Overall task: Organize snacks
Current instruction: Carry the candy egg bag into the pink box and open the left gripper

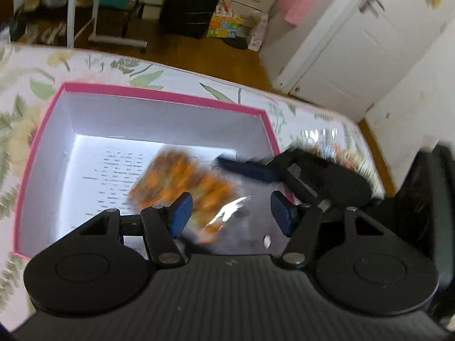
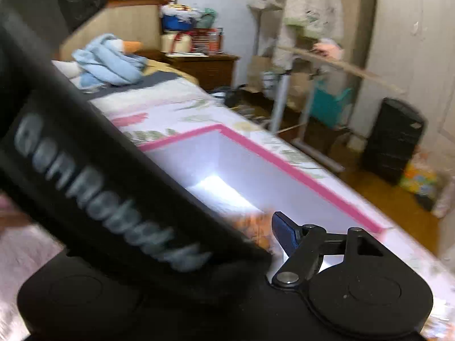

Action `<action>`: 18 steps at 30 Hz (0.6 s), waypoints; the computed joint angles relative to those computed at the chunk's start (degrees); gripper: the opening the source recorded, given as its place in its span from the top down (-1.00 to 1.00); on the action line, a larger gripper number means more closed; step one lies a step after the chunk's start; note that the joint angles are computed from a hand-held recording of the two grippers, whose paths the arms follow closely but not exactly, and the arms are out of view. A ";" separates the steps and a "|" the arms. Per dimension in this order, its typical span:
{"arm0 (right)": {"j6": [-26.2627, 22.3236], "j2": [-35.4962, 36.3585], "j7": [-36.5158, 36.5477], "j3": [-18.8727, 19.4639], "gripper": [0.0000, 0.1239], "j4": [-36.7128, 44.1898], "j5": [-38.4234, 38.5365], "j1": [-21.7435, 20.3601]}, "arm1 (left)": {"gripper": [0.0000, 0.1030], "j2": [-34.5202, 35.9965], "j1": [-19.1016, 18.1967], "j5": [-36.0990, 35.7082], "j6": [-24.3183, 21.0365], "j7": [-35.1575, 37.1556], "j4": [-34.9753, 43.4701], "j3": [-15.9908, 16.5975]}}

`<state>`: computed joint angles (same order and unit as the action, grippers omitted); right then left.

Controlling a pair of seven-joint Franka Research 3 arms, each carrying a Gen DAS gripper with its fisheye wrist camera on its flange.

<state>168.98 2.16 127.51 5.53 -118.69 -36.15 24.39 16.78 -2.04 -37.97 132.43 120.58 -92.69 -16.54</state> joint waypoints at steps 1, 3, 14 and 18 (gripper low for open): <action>-0.33 0.10 -3.42 0.47 -0.25 0.70 3.47 -0.53 | -0.09 1.09 -0.52 1.65 0.09 -1.26 1.26 0.42; -0.63 1.27 -4.35 0.02 -0.18 1.79 3.59 -0.12 | -0.10 2.45 -0.78 4.14 -0.12 -3.05 2.96 0.78; -8.19 -13.75 -2.89 4.62 -0.21 -10.13 13.76 -4.05 | -0.16 -3.81 0.85 2.87 1.76 0.80 -3.14 0.22; -15.08 -23.38 -2.34 8.19 -0.21 -15.17 17.23 -7.34 | -0.18 -9.18 -0.88 4.18 1.32 3.46 -6.44 1.43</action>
<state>153.91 -21.22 125.17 13.72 -133.86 -18.92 17.04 7.60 -2.92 -33.79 133.75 124.04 -99.13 -15.11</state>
